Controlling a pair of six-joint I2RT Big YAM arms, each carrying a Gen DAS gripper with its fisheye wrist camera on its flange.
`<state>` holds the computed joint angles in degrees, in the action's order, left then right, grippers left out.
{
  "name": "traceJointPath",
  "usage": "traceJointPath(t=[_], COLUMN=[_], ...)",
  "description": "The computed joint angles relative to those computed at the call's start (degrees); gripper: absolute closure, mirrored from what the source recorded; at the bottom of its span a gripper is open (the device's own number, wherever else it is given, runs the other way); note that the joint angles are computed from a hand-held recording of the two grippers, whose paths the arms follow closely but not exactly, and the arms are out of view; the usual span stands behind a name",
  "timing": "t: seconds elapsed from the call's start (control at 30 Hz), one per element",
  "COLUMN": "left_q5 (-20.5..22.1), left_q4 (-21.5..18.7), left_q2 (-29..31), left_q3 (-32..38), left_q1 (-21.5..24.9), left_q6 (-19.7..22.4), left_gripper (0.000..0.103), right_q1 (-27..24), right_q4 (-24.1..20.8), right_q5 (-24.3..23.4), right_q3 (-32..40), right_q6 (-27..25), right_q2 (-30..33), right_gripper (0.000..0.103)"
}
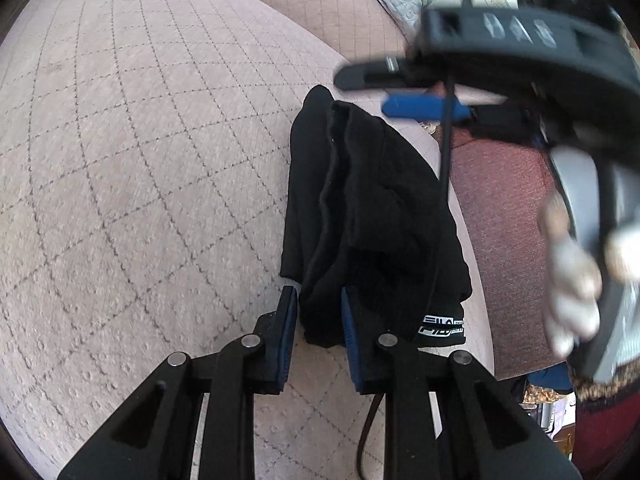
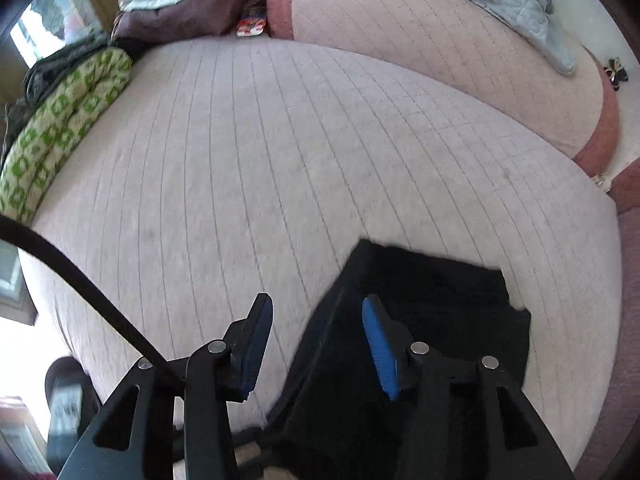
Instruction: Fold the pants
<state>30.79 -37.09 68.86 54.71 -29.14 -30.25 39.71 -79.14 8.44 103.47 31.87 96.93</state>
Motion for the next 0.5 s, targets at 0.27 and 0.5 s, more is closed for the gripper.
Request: traceJointPath(t=[0.27, 0.5], left_q5=[-3.55, -7.10], left_q4=[-2.54, -9.06], left_q2=[-2.63, -10.75], left_q3=[-1.53, -1.31], left_q1=[-2.57, 1.58], left_q6=[1.42, 4.11], left_gripper=[0.083, 0.074], right_q1=[-1.71, -4.58], right_q4=[0.54, 21.59], right_q5=[-1.64, -7.03], right_q3=[-5.33, -17.82], right_q6=[5.35, 13.39], right_q2=[-0.30, -12.96], right_gripper=[0.064, 0.055])
